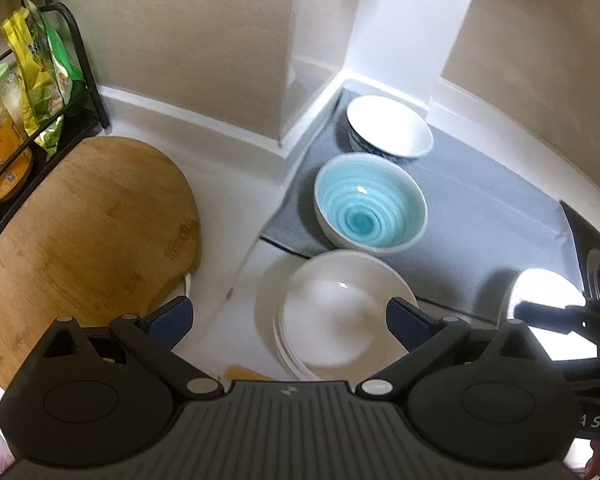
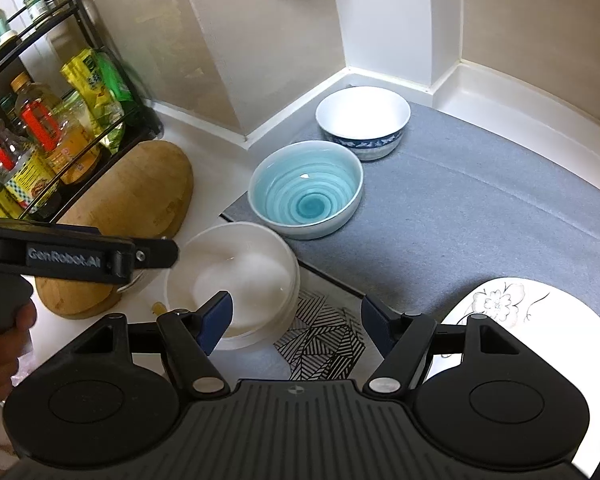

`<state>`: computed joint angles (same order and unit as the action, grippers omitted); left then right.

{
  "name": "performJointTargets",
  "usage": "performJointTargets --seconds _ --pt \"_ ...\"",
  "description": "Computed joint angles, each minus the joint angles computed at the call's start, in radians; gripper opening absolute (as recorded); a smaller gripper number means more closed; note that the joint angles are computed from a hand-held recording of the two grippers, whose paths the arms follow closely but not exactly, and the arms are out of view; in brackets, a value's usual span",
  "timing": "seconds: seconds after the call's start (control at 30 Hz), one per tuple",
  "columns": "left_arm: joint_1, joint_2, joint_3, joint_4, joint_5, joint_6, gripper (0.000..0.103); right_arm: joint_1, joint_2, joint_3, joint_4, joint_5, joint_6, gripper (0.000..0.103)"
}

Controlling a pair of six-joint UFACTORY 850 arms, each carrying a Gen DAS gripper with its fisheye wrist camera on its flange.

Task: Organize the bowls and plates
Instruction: 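Move both grippers toward the light blue swirl bowl on the mat, then close the left gripper on the light blue bowl rim while the right gripper grips it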

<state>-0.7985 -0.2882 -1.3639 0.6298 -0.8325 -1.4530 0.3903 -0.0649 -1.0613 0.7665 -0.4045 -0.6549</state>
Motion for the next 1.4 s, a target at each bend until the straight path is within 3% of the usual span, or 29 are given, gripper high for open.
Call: performJointTargets --seconds 0.27,0.53,0.87,1.13,1.4 --pt "0.068 -0.021 -0.030 0.033 0.006 -0.014 0.103 -0.016 -0.063 -0.061 0.004 0.058 0.086 0.074" --pt "0.148 -0.104 -0.107 -0.064 0.089 0.115 0.103 -0.009 -0.184 -0.182 -0.129 0.083 0.300 0.074" --pt "0.190 -0.198 -0.186 -0.158 0.119 0.227 0.102 0.001 -0.317 -0.318 -0.286 0.039 0.469 0.074" --pt "0.206 -0.271 -0.263 -0.242 0.117 0.359 0.085 0.009 -0.400 -0.405 -0.395 -0.005 0.582 0.074" --pt "0.225 -0.322 -0.306 -0.327 0.119 0.435 0.082 0.013 -0.462 -0.464 -0.451 -0.043 0.648 0.073"
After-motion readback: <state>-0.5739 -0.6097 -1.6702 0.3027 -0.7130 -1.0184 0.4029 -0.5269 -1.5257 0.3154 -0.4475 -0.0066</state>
